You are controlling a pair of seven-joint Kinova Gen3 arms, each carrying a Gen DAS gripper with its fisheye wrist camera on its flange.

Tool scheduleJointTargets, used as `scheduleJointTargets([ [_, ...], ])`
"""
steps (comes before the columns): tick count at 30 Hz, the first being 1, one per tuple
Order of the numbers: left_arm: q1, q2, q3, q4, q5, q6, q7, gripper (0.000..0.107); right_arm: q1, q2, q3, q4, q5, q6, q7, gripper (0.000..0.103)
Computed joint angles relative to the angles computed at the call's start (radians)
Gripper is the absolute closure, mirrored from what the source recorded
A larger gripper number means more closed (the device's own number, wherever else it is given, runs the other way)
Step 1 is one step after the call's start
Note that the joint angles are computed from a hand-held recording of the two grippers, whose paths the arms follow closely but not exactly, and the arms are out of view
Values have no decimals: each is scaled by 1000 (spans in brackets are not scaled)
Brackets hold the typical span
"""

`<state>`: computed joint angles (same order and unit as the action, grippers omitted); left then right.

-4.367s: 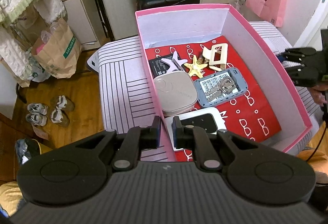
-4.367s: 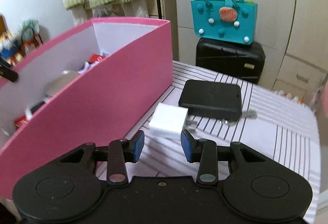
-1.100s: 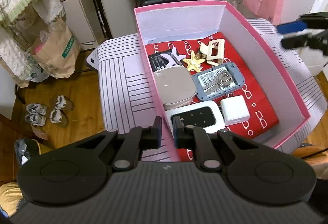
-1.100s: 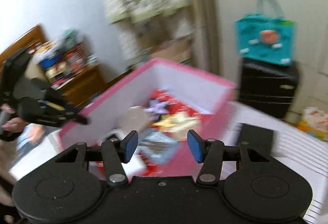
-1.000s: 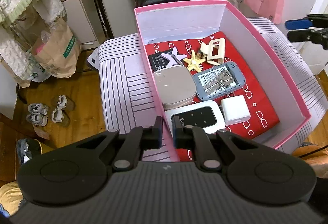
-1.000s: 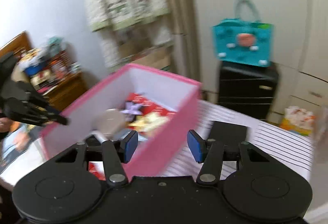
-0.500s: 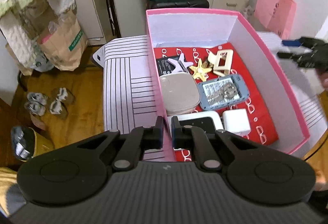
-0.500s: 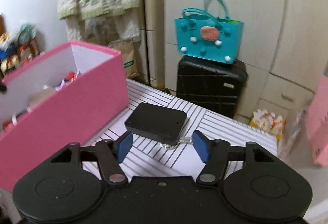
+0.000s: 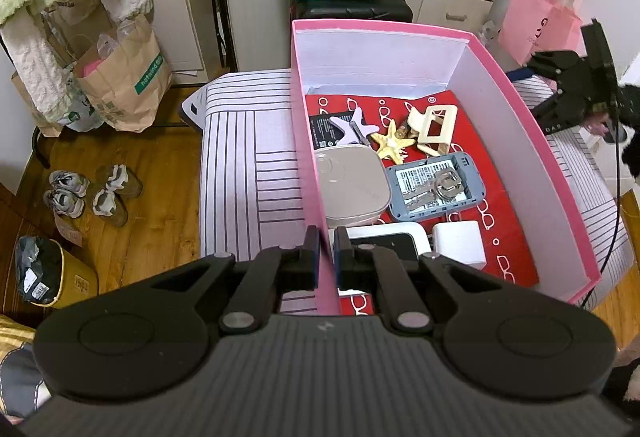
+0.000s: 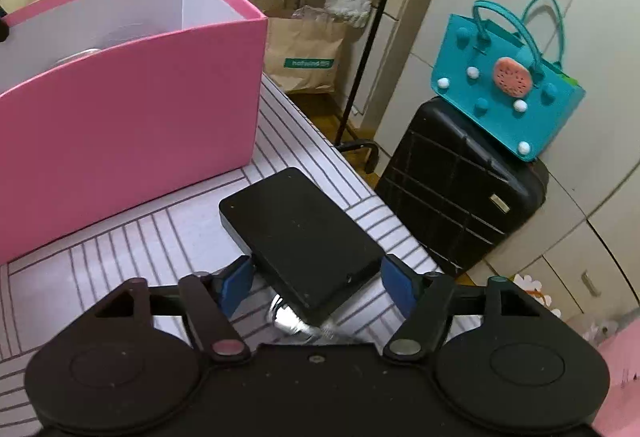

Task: Organize rigid objects
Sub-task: 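Move the right gripper to the black hard drive and grasp it, then carry the black hard drive into the pink box and release it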

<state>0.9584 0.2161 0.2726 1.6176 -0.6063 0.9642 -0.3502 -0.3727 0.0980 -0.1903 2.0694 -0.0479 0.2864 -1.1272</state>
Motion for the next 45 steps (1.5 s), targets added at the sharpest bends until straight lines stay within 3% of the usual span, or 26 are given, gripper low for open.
scheduleJointTargets([
  [7, -3, -2, -1, 4, 2, -10, -3, 101, 320, 73, -298, -58, -135, 32, 235, 12],
  [9, -5, -3, -1, 8, 4, -14, -4, 101, 412, 97, -390, -67, -139, 27, 237, 12],
  [11, -8, 0, 0, 7, 9, -15, -11, 101, 452, 118, -434, -78, -119, 28, 174, 14],
  [13, -6, 0, -1, 7, 6, -13, -12, 101, 428, 120, -404, -103, -123, 72, 93, 17],
  [17, 0, 0, -3, 15, -9, -16, -6, 101, 286, 90, -224, -123, -217, 136, -70, 26],
  [19, 0, 0, -2, 17, -12, -16, -4, 101, 260, 63, -187, -109, -245, 140, -151, 33],
  [21, 1, 0, -1, 15, -10, -14, -3, 101, 223, 24, -168, -70, -208, 106, -232, 35],
  [27, 2, 1, -1, 15, -13, -11, -4, 101, -30, -69, 44, 20, -32, 46, -476, 35],
  [35, 4, -1, -1, 23, -20, -22, 9, 101, -32, -156, -25, 78, 217, 55, -777, 35],
  [38, 12, 2, -1, 23, -35, -13, 17, 101, -13, -195, -85, 88, 308, 82, -899, 35],
  [42, 14, 4, 0, 22, -39, -10, 12, 101, -26, -279, -143, 82, 355, 146, -958, 35],
  [45, 15, 5, 1, 18, -37, -6, 6, 101, -47, -342, -163, 79, 322, 149, -944, 35],
])
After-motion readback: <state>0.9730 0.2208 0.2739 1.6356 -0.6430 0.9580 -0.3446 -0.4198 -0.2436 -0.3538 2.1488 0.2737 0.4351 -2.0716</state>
